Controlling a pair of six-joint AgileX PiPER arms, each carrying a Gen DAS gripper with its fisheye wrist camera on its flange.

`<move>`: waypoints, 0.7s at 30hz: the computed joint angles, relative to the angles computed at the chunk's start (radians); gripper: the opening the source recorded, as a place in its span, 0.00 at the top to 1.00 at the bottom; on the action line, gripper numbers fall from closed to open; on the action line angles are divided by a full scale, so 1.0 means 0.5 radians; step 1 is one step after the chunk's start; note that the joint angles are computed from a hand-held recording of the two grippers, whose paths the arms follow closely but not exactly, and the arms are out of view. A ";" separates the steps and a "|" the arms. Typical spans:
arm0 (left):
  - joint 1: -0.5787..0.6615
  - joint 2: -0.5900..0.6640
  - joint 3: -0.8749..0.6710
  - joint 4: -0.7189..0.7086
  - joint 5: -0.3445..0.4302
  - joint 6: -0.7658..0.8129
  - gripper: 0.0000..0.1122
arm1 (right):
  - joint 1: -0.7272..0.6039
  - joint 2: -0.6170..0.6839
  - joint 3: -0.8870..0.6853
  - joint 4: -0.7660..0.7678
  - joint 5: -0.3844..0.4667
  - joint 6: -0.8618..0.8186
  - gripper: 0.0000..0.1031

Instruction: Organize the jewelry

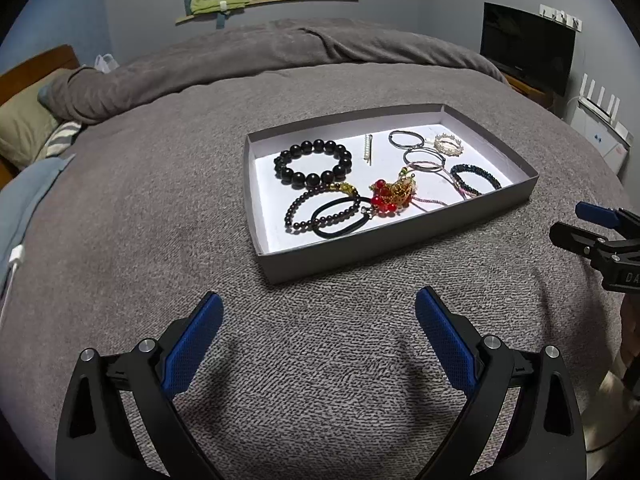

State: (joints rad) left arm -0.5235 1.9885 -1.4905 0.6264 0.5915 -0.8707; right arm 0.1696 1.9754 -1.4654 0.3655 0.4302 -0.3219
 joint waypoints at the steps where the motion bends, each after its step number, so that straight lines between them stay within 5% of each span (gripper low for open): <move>1: 0.001 -0.001 0.001 -0.001 0.001 -0.001 0.14 | 0.000 0.000 0.001 0.001 -0.002 0.001 0.05; 21: -0.006 0.009 -0.008 0.007 0.007 0.003 0.14 | -0.008 -0.010 0.005 -0.006 0.000 -0.001 0.05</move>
